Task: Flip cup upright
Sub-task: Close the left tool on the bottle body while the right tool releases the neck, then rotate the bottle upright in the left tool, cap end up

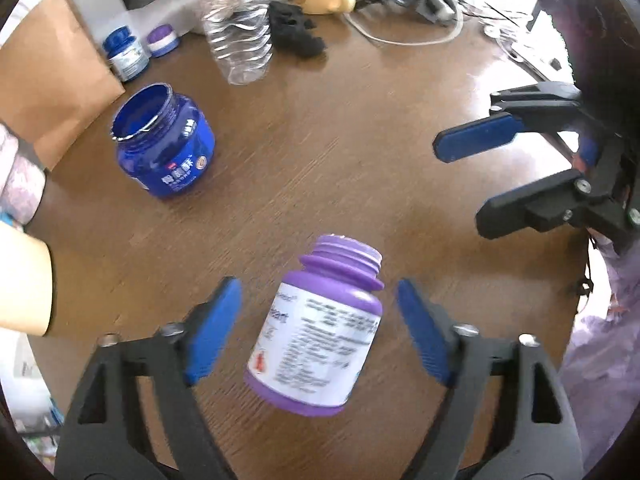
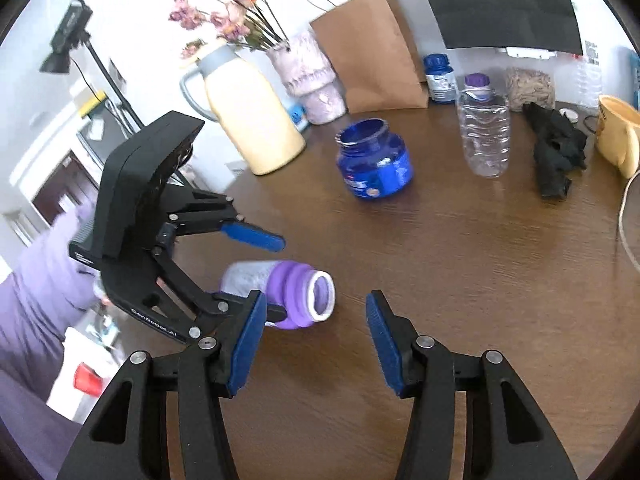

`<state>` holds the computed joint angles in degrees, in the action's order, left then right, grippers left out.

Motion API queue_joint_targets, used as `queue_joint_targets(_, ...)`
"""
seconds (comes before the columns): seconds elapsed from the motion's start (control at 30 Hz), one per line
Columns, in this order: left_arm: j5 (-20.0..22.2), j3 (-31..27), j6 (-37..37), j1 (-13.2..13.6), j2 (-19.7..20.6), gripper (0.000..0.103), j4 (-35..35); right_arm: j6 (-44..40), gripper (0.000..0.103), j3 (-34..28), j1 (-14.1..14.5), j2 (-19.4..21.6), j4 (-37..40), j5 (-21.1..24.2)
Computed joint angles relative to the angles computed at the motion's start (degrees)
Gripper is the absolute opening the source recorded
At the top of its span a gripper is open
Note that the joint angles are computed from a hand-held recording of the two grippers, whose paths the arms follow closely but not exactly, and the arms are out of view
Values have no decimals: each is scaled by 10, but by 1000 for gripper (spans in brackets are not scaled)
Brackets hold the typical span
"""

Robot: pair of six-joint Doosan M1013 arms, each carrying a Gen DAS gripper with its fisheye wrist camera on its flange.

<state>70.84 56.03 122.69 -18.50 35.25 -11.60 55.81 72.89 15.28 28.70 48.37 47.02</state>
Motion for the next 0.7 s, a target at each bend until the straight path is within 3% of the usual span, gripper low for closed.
queue_joint_targets(0.23,36,18,35,-13,-1,82,15,96,55,-6,9,6,-28,15)
queue_joint_targets(0.27,35,24,41,-16,-3,80,23,107,55,-1,7,5,-21,16)
queue_joint_targets(0.3,28,35,42,-19,-8,64,33,116,55,4,7,4,-20,12)
queue_joint_targets(0.5,-105,132,31,-15,-64,62,12,113,55,34,5,-5,29,-2)
queue_joint_targets(0.6,-200,192,22,-4,-103,62,-48,81,56,47,6,-8,78,-3)
queue_joint_targets(0.63,-215,203,26,-2,-111,62,-64,70,56,49,5,-8,99,-1)
queue_joint_targets(0.7,-234,221,35,1,-125,62,-97,53,73,52,6,-8,134,1)
